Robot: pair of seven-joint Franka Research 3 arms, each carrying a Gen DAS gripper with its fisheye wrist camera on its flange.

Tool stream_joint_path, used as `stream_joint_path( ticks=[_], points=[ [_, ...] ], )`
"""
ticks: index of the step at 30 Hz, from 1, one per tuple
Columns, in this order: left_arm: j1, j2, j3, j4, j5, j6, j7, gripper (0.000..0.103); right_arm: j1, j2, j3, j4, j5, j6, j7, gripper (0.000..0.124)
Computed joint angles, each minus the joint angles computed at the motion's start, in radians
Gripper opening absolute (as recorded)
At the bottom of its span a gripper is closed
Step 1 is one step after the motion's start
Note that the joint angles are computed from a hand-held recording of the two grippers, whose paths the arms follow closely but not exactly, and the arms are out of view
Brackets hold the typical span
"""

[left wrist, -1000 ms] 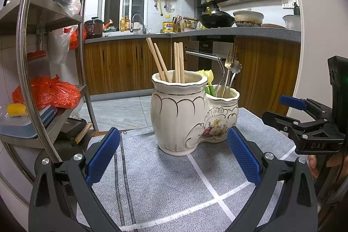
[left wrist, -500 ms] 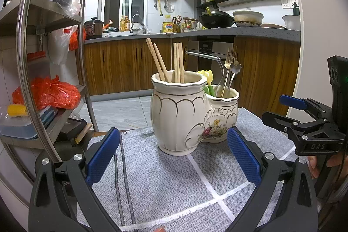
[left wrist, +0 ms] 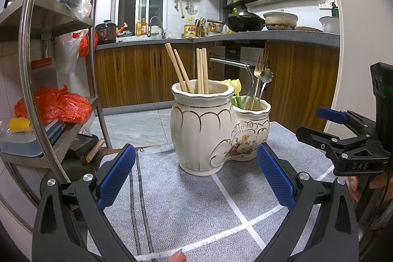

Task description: Organize utensils

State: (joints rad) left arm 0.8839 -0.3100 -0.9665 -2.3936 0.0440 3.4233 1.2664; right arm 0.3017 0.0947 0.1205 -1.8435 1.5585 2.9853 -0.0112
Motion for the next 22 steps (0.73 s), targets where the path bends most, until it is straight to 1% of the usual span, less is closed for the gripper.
stream_joint_path(
  ticks=[9, 11, 12, 15, 22],
  points=[
    [0.039, -0.025, -0.030, 0.002, 0.003, -0.011, -0.032, 0.097, 0.000, 0.000, 0.001, 0.000, 0.001, 0.002, -0.001, 0.098],
    [0.041, -0.023, -0.026, 0.005, 0.018, -0.022, -0.049, 0.097, 0.000, 0.000, 0.001, 0.000, 0.001, 0.002, -0.001, 0.098],
    [0.055, -0.029, -0.036, 0.008, 0.021, -0.032, -0.062, 0.097, 0.000, 0.000, 0.001, 0.000, 0.001, 0.002, -0.001, 0.098],
    [0.071, -0.037, -0.041, 0.012, 0.050, -0.046, -0.101, 0.097, 0.000, 0.001, 0.001, 0.000, -0.001, 0.001, 0.000, 0.098],
    [0.083, -0.042, -0.033, 0.015, 0.127, -0.048, -0.171, 0.097, 0.001, 0.000, 0.001, 0.000, 0.001, 0.002, -0.001, 0.098]
  ],
)
